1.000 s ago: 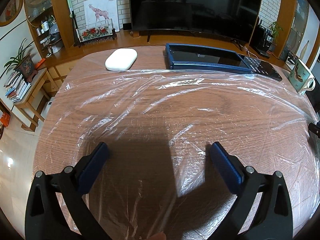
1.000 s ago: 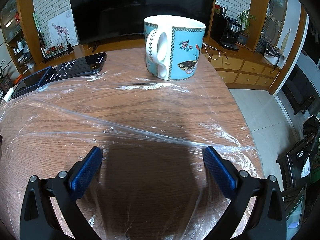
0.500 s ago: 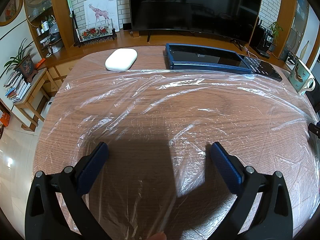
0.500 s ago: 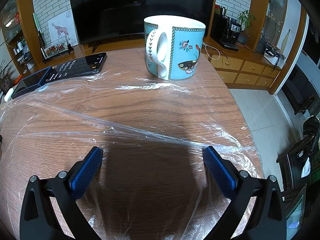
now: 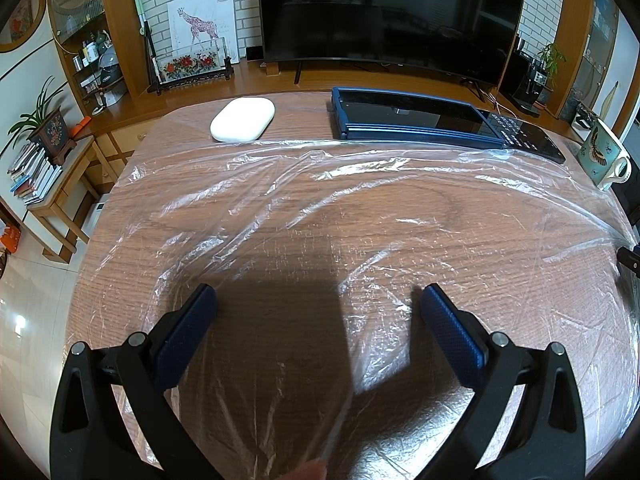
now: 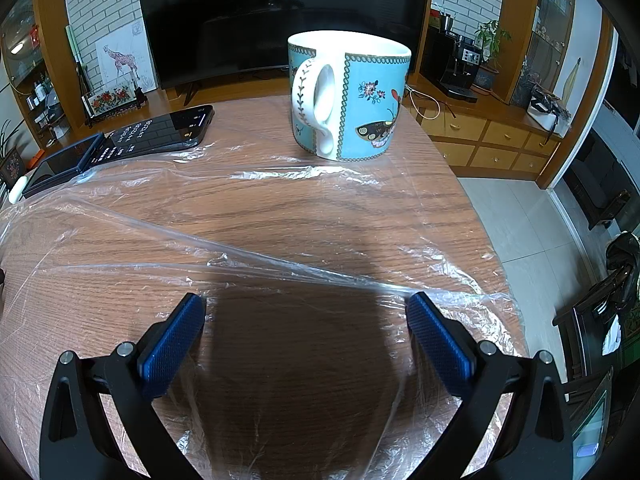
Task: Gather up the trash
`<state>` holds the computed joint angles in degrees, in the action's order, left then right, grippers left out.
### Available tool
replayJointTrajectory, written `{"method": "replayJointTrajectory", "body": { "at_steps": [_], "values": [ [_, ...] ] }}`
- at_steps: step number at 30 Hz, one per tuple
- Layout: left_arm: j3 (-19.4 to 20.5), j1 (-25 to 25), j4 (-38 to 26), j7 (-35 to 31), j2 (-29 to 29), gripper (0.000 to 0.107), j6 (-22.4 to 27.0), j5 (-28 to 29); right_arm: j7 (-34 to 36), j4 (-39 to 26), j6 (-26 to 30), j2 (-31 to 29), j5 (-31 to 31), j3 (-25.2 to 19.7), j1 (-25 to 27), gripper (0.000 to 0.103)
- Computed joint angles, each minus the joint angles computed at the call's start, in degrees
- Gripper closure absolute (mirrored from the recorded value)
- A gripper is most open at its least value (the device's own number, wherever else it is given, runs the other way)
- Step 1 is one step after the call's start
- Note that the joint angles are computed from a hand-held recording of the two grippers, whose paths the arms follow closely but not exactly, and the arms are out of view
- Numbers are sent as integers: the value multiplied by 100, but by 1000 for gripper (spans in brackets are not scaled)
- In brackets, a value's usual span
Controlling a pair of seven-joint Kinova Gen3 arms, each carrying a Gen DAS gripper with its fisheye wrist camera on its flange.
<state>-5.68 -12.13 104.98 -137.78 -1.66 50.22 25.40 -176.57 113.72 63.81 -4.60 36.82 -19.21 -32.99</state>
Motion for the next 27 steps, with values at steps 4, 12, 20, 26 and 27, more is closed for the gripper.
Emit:
{"method": "replayJointTrajectory", "body": {
  "at_steps": [4,12,20,26,27],
  "values": [
    [6,9,9,32,8,6,-28,-8,1,-5,6,-1,-2,-3,-1,4],
    [15,10,9,52,21,6,-50,-16,-3,-3,5,0,-1,-3,-2,4],
    [13,6,3,42,23,6,-40,-11,-1,-6,10,-1,-3,-4,-4,4],
    [13,5,4,40,24,6,-41,-10,0,-6,10,-1,-2,-4,-3,4],
    [13,5,3,38,26,6,-42,-9,0,3,-8,5,3,3,3,4]
  ]
}}
